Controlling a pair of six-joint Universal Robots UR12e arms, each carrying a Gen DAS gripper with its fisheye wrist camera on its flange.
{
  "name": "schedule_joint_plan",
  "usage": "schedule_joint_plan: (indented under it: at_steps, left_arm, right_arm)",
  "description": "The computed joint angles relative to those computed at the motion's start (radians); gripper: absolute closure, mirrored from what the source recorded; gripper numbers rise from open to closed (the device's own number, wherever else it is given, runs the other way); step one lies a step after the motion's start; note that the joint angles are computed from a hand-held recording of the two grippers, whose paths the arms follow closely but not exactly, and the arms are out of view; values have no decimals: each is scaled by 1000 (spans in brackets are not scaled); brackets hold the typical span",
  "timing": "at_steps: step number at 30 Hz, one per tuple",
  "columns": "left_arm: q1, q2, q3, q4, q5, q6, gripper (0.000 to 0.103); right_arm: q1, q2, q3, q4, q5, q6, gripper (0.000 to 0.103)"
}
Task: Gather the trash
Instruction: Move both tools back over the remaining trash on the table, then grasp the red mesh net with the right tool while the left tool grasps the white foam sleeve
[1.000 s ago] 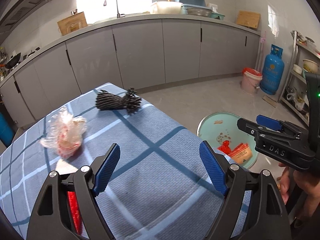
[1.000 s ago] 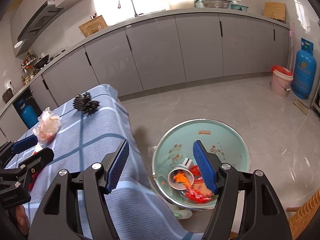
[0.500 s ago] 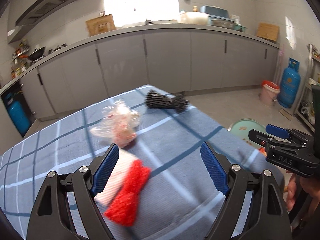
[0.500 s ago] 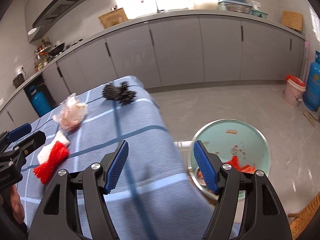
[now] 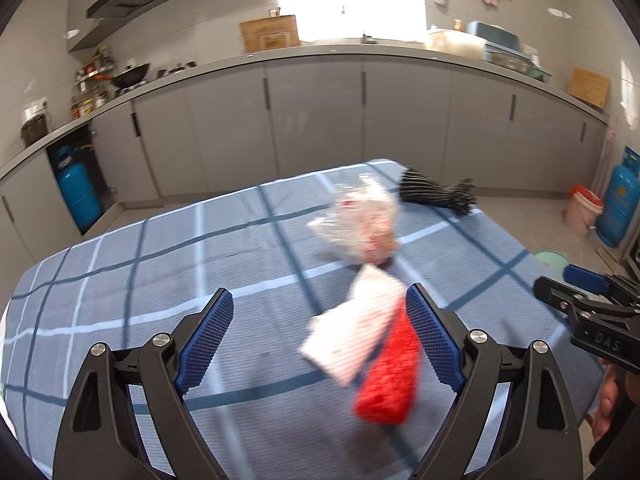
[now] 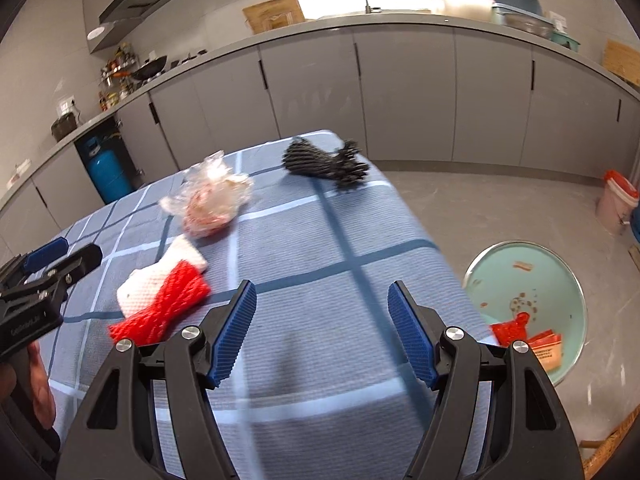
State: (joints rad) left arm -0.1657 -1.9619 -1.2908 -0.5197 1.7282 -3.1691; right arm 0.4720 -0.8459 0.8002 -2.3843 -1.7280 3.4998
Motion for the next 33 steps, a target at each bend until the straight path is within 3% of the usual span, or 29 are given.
schedule_joint_plan:
  at_steps: [9, 20, 24, 29, 33]
  left_arm:
    - [39, 14, -30, -40, 79, -62, 16]
    - [64, 35, -69, -44, 80, -110, 16]
    - [67, 35, -70, -48, 71, -117, 16]
    - [65, 34, -66, -57, 59, -122, 16]
    - [62, 31, -58, -62, 43, -115, 16]
  right_arm:
    - [46, 103, -190, 113, 9, -45, 29]
    - [75, 239, -438, 318, 57, -37, 30]
    - [76, 251, -458, 346, 89, -43, 44]
    - [77, 235, -425, 308, 118, -80, 77]
    - [74, 196, -357, 252, 86, -91, 84]
